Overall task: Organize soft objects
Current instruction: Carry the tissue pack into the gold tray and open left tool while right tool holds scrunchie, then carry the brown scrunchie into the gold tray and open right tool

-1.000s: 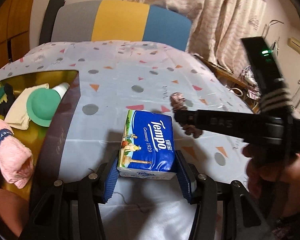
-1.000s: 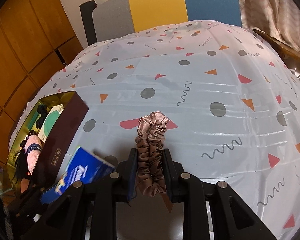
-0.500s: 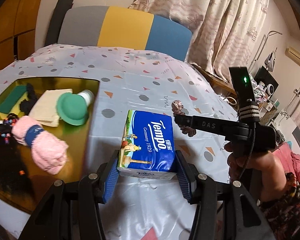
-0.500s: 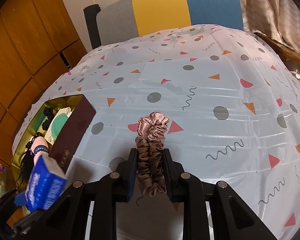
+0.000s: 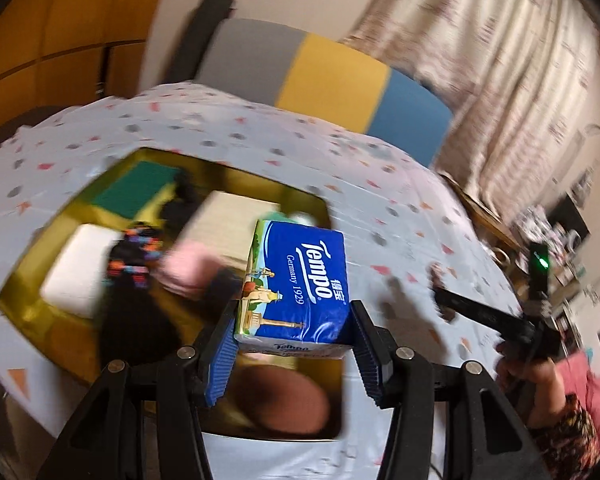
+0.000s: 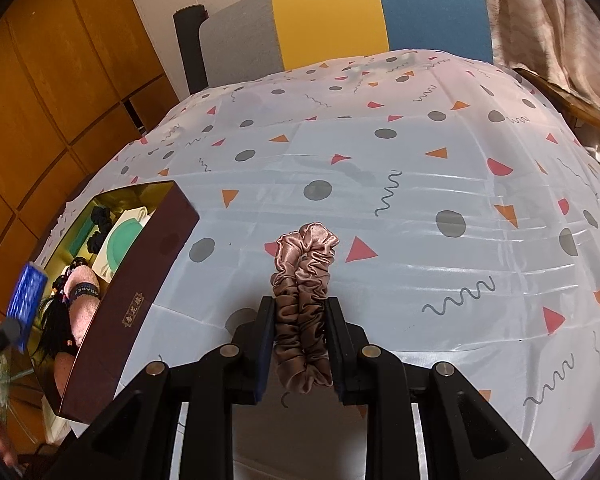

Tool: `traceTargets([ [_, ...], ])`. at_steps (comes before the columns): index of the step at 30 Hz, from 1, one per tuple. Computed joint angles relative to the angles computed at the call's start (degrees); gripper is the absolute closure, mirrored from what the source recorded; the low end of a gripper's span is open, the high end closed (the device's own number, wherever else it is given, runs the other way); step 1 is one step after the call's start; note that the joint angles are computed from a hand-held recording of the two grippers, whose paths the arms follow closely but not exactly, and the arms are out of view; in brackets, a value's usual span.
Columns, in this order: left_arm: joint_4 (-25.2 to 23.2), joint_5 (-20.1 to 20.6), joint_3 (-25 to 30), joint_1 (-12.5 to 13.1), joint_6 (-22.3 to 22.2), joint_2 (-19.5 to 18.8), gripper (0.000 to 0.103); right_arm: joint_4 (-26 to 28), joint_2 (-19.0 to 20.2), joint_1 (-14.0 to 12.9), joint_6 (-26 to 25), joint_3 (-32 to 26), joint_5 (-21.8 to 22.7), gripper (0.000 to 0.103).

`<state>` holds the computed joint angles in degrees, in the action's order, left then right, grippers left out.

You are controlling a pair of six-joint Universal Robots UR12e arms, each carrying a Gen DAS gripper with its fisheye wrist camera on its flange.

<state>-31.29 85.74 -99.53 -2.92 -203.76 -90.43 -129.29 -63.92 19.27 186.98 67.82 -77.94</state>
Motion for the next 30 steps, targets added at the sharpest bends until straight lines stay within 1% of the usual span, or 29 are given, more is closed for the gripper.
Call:
traceTargets([
  [2,-1.0,0.4,-0.6,1.2,-1.6,0.5,0.050,-0.4,-0.1,0.1,0.2,0.2,-0.2,0.078],
  [7,-3.3,0.9,-1.6,3.2,-4.5,1.1,0.050,-2.9,-0.5,0.4,0.6,1.1,-0.5,0.078],
  [12,-6.3,0.9,-1.4,3.9,-6.6,0.9,0.048,-2.6,-0.4,0.7,-0.2,1.0,-0.9,0.078],
  [13,-6.8,0.0,-1.2,4.1,-6.8,0.8,0.046,-2.5,-0.4,0.8,-0.4,1.0,-1.1,0.078],
  [14,-7.3,-1.1,-1.1,4.2,-6.7,0.7,0.040,-2.4,-0.3,0.8,-0.5,0.9,-1.2,0.078],
  [15,-8.0,-2.3,-0.9,4.4,-6.3,0.7,0.038,-2.4,-0.3,0.9,-0.7,1.0,-1.5,0.078],
  [17,-8.4,-4.9,-1.1,4.6,-5.4,0.8,0.037,-2.4,-0.3,0.9,-1.0,1.0,-1.4,0.078],
  [19,-7.0,-7.6,-1.7,4.8,-3.7,1.0,0.037,-2.8,-0.3,1.0,-1.2,1.2,-1.5,0.078],
  [20,-6.8,-7.3,-1.8,4.6,-3.0,1.1,0.037,-3.1,-0.4,1.0,-1.5,1.2,-1.4,0.078],
  [22,-6.5,-4.2,-1.8,3.9,-2.4,1.3,0.037,-4.0,-0.5,1.1,-2.2,1.5,-1.2,0.078],
  [25,-5.1,-1.5,-2.0,3.6,-1.4,1.8,0.037,-5.2,-0.8,1.4,-2.9,1.9,-0.7,0.078],
  [29,-4.2,4.4,-1.7,2.6,2.7,2.1,0.037,-6.1,-1.3,1.8,-1.7,2.2,1.1,0.078],
  [30,-4.0,5.2,-1.8,2.4,3.6,2.2,0.037,-6.5,-1.5,1.9,-1.0,2.4,2.2,0.078],
])
